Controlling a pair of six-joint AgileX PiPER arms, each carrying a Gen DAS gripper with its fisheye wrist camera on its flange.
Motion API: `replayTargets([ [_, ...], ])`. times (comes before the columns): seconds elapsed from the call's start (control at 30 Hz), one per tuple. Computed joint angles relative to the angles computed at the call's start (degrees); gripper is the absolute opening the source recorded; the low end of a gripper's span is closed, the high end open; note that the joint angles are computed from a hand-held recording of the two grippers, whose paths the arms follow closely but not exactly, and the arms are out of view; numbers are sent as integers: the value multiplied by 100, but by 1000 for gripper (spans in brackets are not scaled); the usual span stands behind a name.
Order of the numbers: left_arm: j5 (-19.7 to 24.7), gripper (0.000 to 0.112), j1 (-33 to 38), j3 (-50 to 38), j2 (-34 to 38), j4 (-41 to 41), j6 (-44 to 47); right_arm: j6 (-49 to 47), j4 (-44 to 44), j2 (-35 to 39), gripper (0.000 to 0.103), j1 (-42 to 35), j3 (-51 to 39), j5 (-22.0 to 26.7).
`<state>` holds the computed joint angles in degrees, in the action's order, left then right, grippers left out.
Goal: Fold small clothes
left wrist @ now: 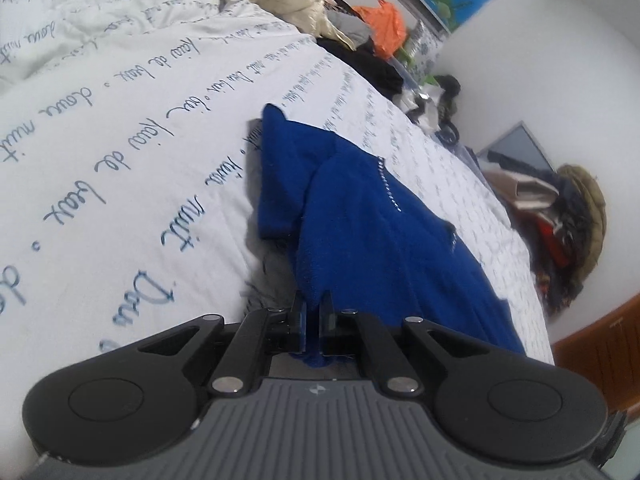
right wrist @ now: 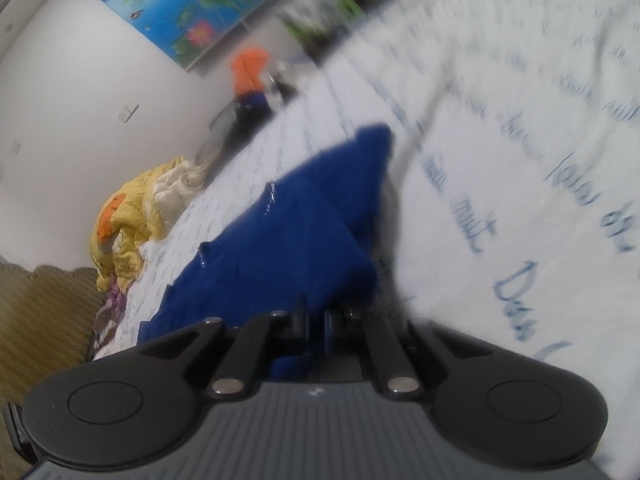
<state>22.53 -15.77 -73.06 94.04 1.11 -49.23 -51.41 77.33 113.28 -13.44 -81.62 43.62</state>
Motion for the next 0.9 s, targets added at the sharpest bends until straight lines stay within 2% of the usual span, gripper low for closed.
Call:
replayTargets([
  [0.1,188,5,-107,34,-61,156,89,-15,-451,-297,4,-103,176,-4],
  [0.13,331,6,-152,-34,1,307,102,164,-843,-258,4,-55,0,49],
  [0.2,743,7,-311,-205,115,931,-237,445,-1536,-389,5,65,-11,-152],
  [0.27,1254,22,-578,-354,141,2077,-1063,265,-1805,-723,5,184,283,-722],
  [0.33,1784,56,-901,-521,130,3222,-1658,362,-2139,-1063,6,426,557,-1699],
  [0.4,2373,70,-1288,-952,395,4251,-2008,252,-2245,-1122,6,666,509,-2265],
  [0.43,2590,73,-1439,-1230,568,4519,-2032,436,-2517,-1038,8,785,305,-2278],
  [0.47,2698,75,-1548,-1525,770,4686,-1977,506,-2671,-895,15,893,51,-2178],
  [0.5,2700,83,-1609,-1829,991,4715,-1810,523,-2729,-718,21,996,-200,-2072],
  [0.53,2661,91,-1644,-2112,1226,4699,-1669,676,-2890,-506,36,1108,-478,-1974],
  [0.57,2656,91,-1672,-2376,1470,4668,-1567,901,-3130,-297,54,1211,-741,-1854],
  [0.6,2730,90,-1689,-2672,1735,4580,-1406,1089,-3364,-115,58,1315,-943,-1751],
  [0.67,2843,89,-1691,-3058,2172,4414,-1102,1629,-4175,96,59,1558,-1105,-1795],
  [0.73,3048,83,-1651,-3351,2549,4210,-931,2358,-5298,258,59,1744,-1166,-1851],
  [0.77,2993,83,-1607,-3293,2585,4137,-961,2585,-5619,269,59,1775,-1094,-1952],
  [0.83,2779,83,-1612,-2904,2397,4296,-1339,2690,-5573,19,59,1764,-683,-2272],
  [0.9,2716,84,-1623,-2773,2271,4328,-1441,1931,-4634,-275,59,1714,-358,-2427],
])
